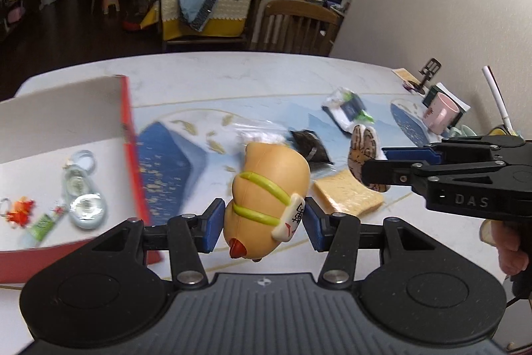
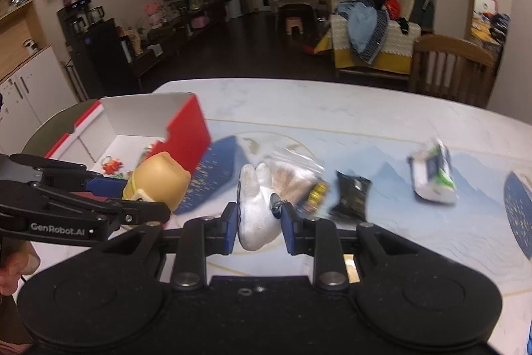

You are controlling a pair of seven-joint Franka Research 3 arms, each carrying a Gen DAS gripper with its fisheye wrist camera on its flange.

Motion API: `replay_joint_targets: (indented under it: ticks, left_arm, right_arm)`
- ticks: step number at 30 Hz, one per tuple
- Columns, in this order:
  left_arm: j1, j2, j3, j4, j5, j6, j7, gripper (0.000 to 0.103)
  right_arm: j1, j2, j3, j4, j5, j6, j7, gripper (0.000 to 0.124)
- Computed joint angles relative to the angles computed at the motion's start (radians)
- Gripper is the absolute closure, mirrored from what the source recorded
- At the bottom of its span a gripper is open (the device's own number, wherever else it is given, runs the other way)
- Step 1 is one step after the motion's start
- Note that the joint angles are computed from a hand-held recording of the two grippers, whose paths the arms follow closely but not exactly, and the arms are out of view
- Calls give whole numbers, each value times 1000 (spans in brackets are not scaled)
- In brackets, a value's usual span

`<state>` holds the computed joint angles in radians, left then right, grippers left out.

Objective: Organize objects
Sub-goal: 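Carry the sausage toy and rabbit figure over the red box with both tools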

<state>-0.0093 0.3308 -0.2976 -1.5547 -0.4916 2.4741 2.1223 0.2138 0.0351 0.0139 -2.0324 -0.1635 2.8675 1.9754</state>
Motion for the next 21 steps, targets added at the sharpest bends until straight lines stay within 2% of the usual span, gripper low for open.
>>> replay_joint_targets:
  ticks: [12, 21]
  left_arm:
    - [92, 7, 38, 39, -33, -21, 49, 54]
    - [143, 73, 63, 146, 25, -25, 38, 54]
  right_arm:
    - [97, 189, 5, 279, 50, -62, -98, 97]
    - [174, 359, -22, 533, 65, -142, -163, 97]
